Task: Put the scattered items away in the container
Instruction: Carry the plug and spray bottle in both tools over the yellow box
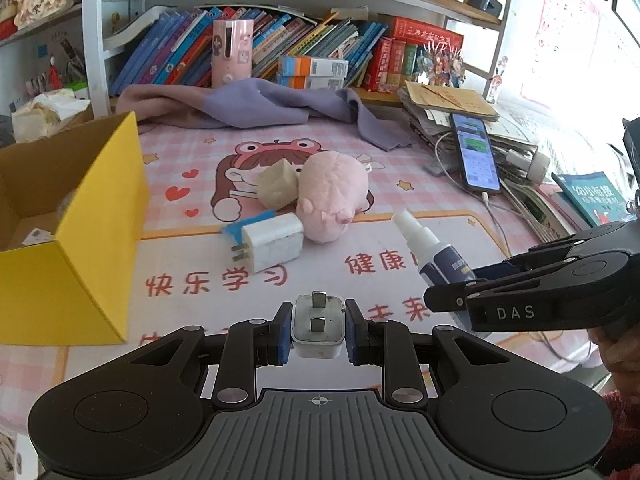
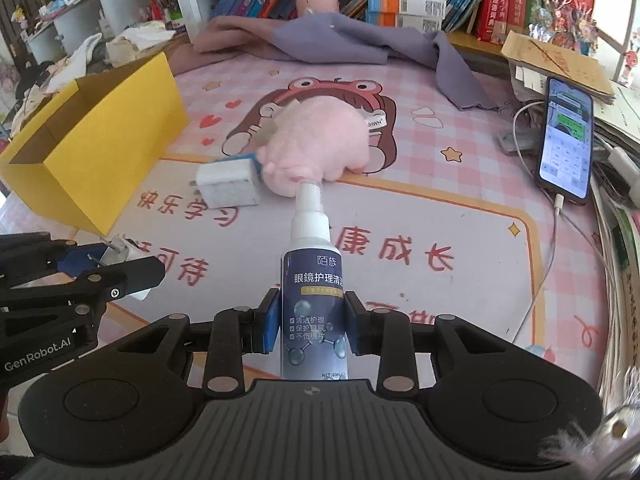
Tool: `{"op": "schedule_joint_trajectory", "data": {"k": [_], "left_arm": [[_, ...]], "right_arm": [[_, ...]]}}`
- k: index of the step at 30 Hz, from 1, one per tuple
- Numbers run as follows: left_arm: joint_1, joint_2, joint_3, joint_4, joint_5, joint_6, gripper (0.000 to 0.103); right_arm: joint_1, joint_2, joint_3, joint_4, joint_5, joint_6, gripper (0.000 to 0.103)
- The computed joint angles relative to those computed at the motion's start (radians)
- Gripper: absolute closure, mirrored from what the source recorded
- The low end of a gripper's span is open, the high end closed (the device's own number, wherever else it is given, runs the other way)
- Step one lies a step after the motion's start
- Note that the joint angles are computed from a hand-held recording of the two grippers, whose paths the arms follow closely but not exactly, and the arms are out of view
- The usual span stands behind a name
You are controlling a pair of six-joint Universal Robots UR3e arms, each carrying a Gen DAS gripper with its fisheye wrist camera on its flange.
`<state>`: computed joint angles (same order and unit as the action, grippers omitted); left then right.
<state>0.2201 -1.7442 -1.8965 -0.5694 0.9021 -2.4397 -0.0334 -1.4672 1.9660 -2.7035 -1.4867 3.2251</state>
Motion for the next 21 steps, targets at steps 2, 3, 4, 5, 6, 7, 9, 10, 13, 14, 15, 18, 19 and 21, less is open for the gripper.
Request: {"op": "schedule_joint_trajectory", "data": {"k": [2, 3, 4, 5, 6, 7, 9, 10, 13, 14, 15, 18, 19, 21], "left_arm": [[0.04, 0.032, -0.018, -0.039, -0.023, 0.051, 0.079], [0.063, 0.047, -0.026, -0.061, -0.035, 0.077, 0.079], [0.086, 0.062, -0.033, -0.085, -0.047, 0.102, 0.079], [0.107, 0.078, -0.042, -0.106, -0.058, 0.123, 0.079], [0.129, 0.094, -0.051, -0.128, -0.071, 0.145, 0.079], [0.156, 0.111, -0.059, -0.154, -0.086, 0.173, 0.079], [0.207, 0.141, -0.069, -0.208, -0.114, 0.223, 0.079], [0.235, 0.156, -0.072, -0.239, -0.129, 0.249, 0.079], [0.308, 0.188, -0.071, -0.328, -0.168, 0.317, 0.079], [0.329, 0.196, -0.069, -0.356, -0.177, 0.337, 0.079], [0.352, 0.205, -0.068, -0.385, -0.188, 0.362, 0.079], [0.416, 0.227, -0.057, -0.471, -0.214, 0.437, 0.079], [0.436, 0.235, -0.057, -0.492, -0.221, 0.46, 0.079], [0.473, 0.249, -0.056, -0.528, -0.232, 0.507, 0.079]], "right_arm": [[0.039, 0.0, -0.006, -0.002, -0.025, 0.042, 0.072], [0.06, 0.003, -0.012, -0.002, -0.037, 0.059, 0.072], [0.082, 0.006, -0.019, -0.001, -0.051, 0.074, 0.072], [0.107, 0.01, -0.029, 0.002, -0.067, 0.089, 0.072], [0.134, 0.016, -0.042, 0.006, -0.084, 0.105, 0.072], [0.162, 0.022, -0.056, 0.013, -0.102, 0.121, 0.072], [0.21, 0.038, -0.084, 0.03, -0.133, 0.149, 0.072], [0.235, 0.045, -0.099, 0.041, -0.15, 0.164, 0.072], [0.315, 0.07, -0.151, 0.073, -0.204, 0.205, 0.072], [0.337, 0.076, -0.166, 0.081, -0.221, 0.216, 0.072], [0.361, 0.083, -0.181, 0.088, -0.24, 0.228, 0.072], [0.428, 0.113, -0.232, 0.106, -0.291, 0.261, 0.072], [0.448, 0.122, -0.246, 0.111, -0.304, 0.271, 0.072], [0.486, 0.143, -0.277, 0.122, -0.328, 0.291, 0.072]]}}
